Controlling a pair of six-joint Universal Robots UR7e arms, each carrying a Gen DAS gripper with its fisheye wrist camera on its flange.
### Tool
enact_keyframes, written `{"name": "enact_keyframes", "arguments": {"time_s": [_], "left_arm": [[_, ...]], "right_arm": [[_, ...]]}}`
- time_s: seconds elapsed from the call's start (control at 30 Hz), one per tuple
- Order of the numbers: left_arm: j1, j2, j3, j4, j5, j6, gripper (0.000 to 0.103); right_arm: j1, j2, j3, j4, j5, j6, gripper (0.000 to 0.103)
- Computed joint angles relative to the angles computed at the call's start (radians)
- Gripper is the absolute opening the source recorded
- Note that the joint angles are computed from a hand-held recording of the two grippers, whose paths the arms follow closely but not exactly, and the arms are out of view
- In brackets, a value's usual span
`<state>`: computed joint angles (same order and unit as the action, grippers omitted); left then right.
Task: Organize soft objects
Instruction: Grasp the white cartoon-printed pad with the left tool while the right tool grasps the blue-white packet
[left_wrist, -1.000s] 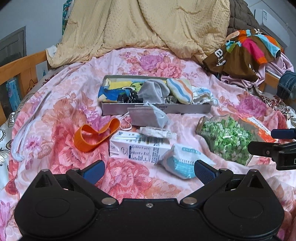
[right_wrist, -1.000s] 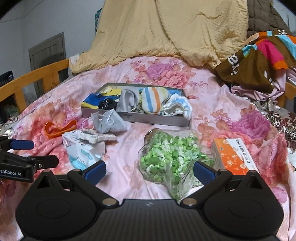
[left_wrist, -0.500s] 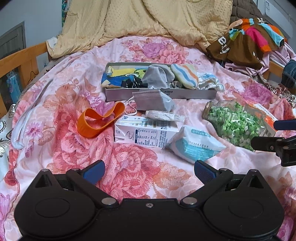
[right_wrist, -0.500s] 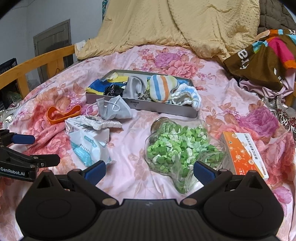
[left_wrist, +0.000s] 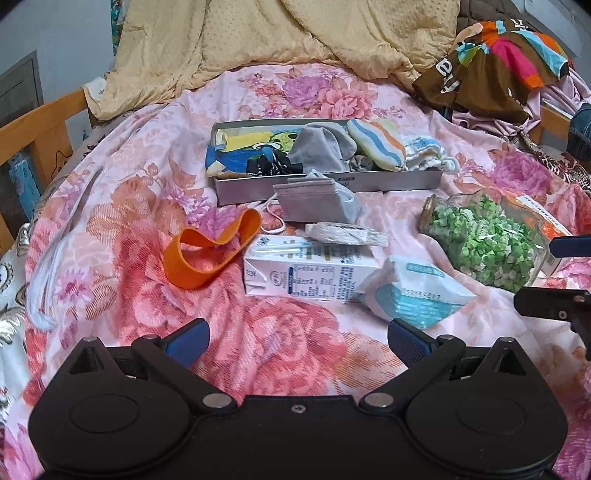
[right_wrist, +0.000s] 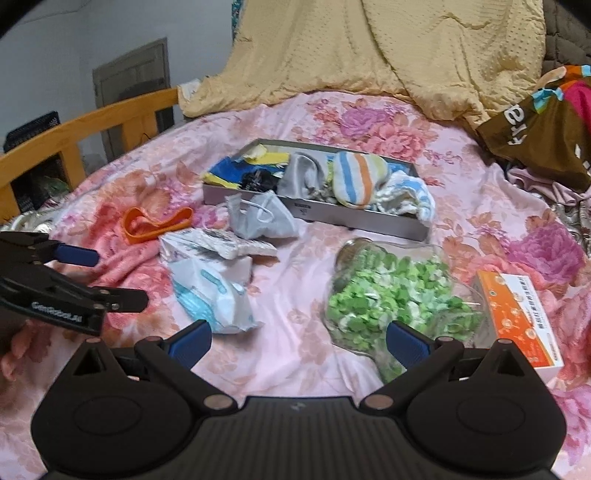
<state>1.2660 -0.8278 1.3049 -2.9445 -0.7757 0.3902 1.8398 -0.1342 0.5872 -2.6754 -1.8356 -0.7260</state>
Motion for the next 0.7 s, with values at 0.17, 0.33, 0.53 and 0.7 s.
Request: {"name": "enact_keyframes", "arguments": {"time_s": [0.17, 0.33, 0.53, 0.7], "left_arm": [[0.007, 0.007, -0.049, 0.044, -0.018, 0.01, 0.102], [0.013, 0.029, -0.116, 0.078, -0.052, 0.013, 0.102], [0.022, 0.074, -0.209, 0.127, -0.106, 0.013, 0.102], [0.029, 0.132, -0.313, 0.206, -0.141, 0.03, 0.102]], "right_arm": [[-0.005, 0.002, -0.003, 0.024, 0.072, -0.008, 0.103], [-0.002, 0.039, -0.044, 0.034, 0.104, -0.079, 0.102], [-0.001, 0.092, -0.113, 0.052, 0.131, -0.143, 0.101], [-0.002, 0.128, -0.166, 0.086, 0.147, -0.174, 0.096]]}}
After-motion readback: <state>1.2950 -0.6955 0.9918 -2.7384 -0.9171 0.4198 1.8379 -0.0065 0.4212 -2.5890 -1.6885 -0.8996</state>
